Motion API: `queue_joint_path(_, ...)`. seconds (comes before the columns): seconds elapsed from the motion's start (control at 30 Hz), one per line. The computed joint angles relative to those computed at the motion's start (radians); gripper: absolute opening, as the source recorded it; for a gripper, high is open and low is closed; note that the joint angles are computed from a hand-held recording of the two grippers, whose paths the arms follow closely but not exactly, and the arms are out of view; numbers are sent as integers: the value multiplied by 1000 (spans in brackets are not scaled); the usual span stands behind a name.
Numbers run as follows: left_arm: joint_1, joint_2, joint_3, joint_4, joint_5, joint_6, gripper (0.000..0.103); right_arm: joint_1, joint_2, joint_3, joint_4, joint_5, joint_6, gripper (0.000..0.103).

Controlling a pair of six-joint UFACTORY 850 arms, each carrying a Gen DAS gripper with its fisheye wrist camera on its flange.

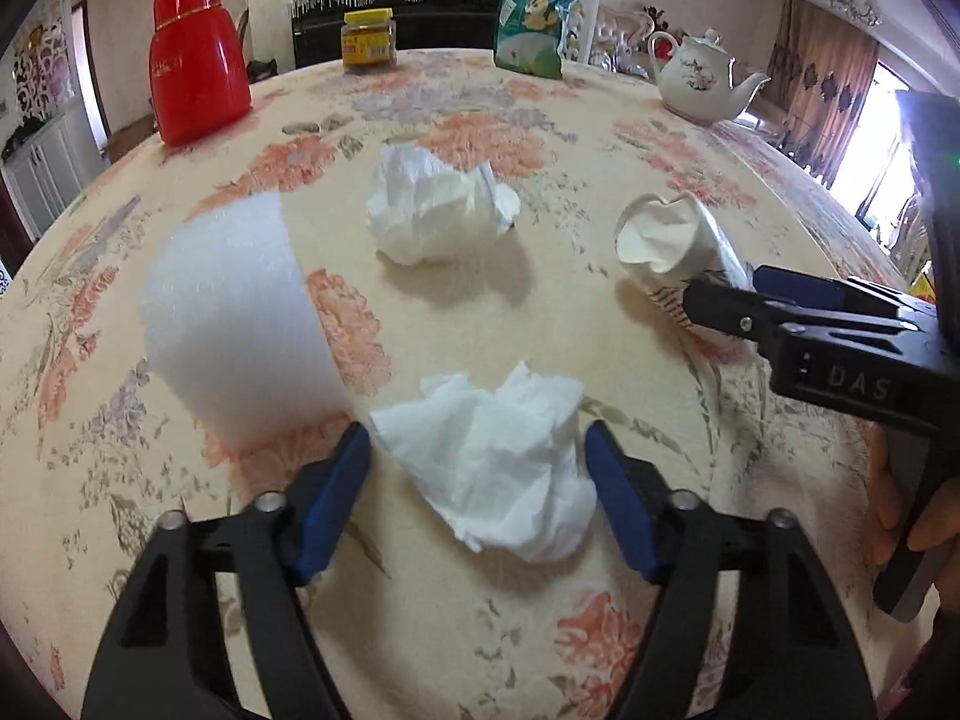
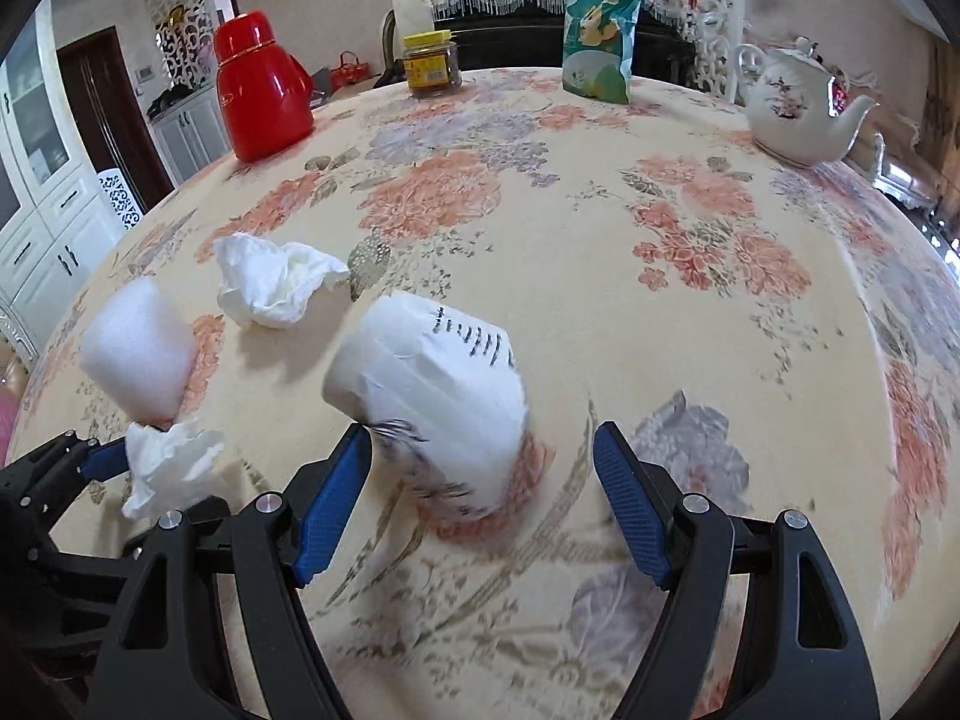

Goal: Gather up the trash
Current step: 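Grasp a crumpled tissue with the left tool while the right tool grasps the white paper bag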

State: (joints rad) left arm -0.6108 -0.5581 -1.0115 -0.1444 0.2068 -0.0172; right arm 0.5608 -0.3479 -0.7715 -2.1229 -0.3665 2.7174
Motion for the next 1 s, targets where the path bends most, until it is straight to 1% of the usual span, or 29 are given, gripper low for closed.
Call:
queue_joint_path(0.03, 2, -1, -3, 4, -1, 4, 43, -9, -4, -3, -43, 9, 37, 72)
queue_joint_path(0.07, 0, -1, -4, -31, 2, 49, 33, -13, -5, -5, -68, 12, 58, 73)
queue_joint_path(0.1, 0, 0, -3, -27, 1, 52, 30, -17, -9, -9, -81, 16, 68, 73)
queue_joint_path(0.17, 4, 6, 5, 36, 4, 5, 21, -23, -20, -23, -116, 25, 90, 72)
queue_joint_path(0.27, 8, 18, 24, 106, 19, -52, 17, -29, -40, -45, -157, 41, 121, 72)
queue_joint_path(0.3, 10, 29, 39, 101, 35, -37, 16, -28, -47, -53, -150, 46, 115, 66)
queue_joint_path(0.33, 11, 36, 50, 115, 44, -44, 16, -26, -52, -55, -182, 49, 145, 54)
queue_joint_path(0.37, 12, 42, 59, 120, 50, -44, 16, -19, -51, -53, -176, 43, 144, 49)
queue_joint_path(0.4, 16, 55, 77, 139, 61, -56, 16, -5, -44, -45, -143, 22, 124, 46)
queue_joint_path(0.43, 20, 65, 91, 169, 71, -81, 16, 6, -32, -33, -151, 7, 143, 46)
queue_joint_path(0.47, 28, 82, 115, 220, 92, -123, 15, 29, -6, -8, -147, -24, 169, 46)
queue_joint_path(0.5, 32, 95, 134, 229, 107, -126, 15, 48, 14, 10, -122, -49, 167, 46)
queue_joint_path(0.57, 43, 118, 169, 304, 133, -195, 15, 93, 49, 40, -34, -89, 118, 46)
queue_joint_path(0.63, 48, 138, 198, 314, 151, -199, 15, 150, 84, 72, 66, -133, 74, 46)
queue_joint_path(0.73, 57, 186, 260, 372, 189, -245, 15, 217, 112, 104, 152, -181, 55, 46)
queue_joint_path(0.77, 59, 208, 287, 383, 209, -246, 15, 254, 120, 113, 217, -209, 30, 46)
queue_joint_path(0.87, 66, 265, 353, 401, 250, -239, 15, 335, 146, 139, 303, -262, 34, 46)
queue_joint_path(1.0, 67, 360, 462, 340, 321, -143, 16, 451, 163, 143, 443, -344, -9, 46)
